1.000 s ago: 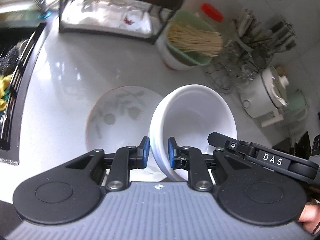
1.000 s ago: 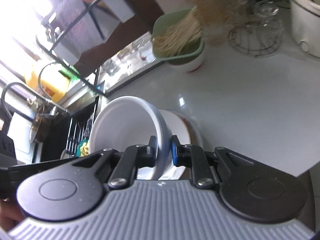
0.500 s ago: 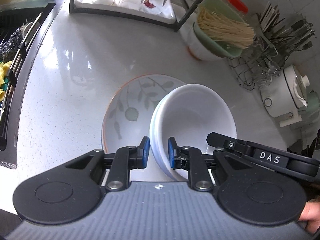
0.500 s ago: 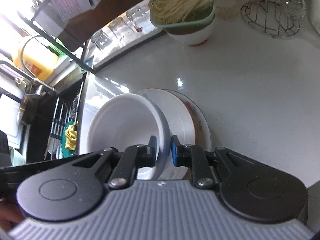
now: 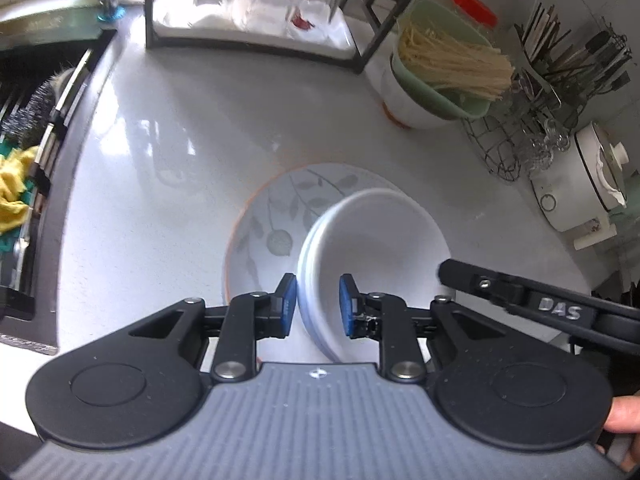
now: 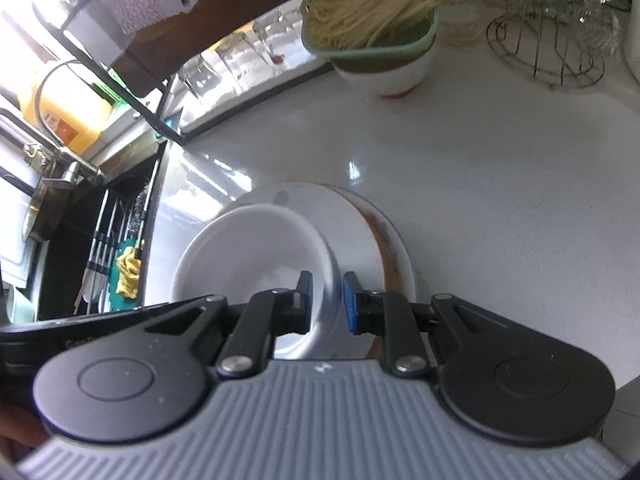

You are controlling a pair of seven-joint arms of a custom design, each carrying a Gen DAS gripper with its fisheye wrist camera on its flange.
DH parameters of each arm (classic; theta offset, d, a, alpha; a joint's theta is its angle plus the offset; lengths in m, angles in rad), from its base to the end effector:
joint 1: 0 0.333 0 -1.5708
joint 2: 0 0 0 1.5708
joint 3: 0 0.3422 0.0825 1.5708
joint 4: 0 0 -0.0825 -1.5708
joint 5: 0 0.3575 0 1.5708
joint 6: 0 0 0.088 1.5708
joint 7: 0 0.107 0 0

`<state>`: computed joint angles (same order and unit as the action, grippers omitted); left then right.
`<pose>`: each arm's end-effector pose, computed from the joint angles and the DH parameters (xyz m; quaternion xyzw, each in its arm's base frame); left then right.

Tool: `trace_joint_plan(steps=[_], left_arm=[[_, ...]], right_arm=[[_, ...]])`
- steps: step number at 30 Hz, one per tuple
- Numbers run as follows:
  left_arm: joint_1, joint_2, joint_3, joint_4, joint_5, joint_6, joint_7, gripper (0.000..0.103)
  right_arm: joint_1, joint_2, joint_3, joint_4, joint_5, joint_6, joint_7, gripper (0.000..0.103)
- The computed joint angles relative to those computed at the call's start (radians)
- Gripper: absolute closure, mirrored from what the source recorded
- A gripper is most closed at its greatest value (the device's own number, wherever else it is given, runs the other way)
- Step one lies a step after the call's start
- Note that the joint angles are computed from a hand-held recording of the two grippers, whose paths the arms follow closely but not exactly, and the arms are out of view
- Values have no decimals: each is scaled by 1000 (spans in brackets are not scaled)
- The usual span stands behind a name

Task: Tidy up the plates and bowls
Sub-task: 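Open both grippers and lift them away from the stack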

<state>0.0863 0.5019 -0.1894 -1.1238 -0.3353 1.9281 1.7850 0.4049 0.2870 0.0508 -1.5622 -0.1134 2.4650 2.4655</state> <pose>0.7104 -0.0566 0.5904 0.6078 -0.7516 0.2553 0.0232 0.6091 0.2932 0.5826 -0.5341 0.7883 -0.0737 0.2966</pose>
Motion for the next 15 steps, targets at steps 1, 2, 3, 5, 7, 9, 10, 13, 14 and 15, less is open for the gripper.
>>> trace_joint_plan(steps=[1, 2, 3, 5, 7, 9, 10, 13, 14, 15], left_arm=[[2, -6, 0, -1, -1, 4, 2, 76], [6, -14, 0, -3, -5, 11, 4, 76], [8, -22, 0, -4, -9, 16, 5, 76], [14, -45, 0, -11, -17, 29, 9, 76], [19, -80, 0, -32, -29, 52, 19, 76], [22, -123, 2, -61, -44, 79, 28, 76], [23, -144, 4, -75, -53, 94, 32, 76], [23, -226, 12, -145, -81, 149, 42, 76], [22, -253, 16, -165, -88, 160, 45, 76], [19, -271, 21, -171, -91, 160, 44, 76]], right_arm=[[2, -7, -3, -3, -11, 5, 1, 73], [6, -17, -6, -6, -28, 9, -3, 69], [7, -25, -8, -10, -42, 14, -6, 65], [9, -47, -11, -24, -66, 27, 1, 65], [7, -76, -11, -41, -82, 47, 11, 65], [8, -105, -11, -55, -115, 68, 20, 65], [7, -119, -11, -61, -131, 74, 25, 65], [2, -167, -5, -86, -183, 106, 37, 65], [0, -186, -2, -98, -203, 118, 39, 65], [-3, -206, 2, -110, -224, 128, 40, 65]])
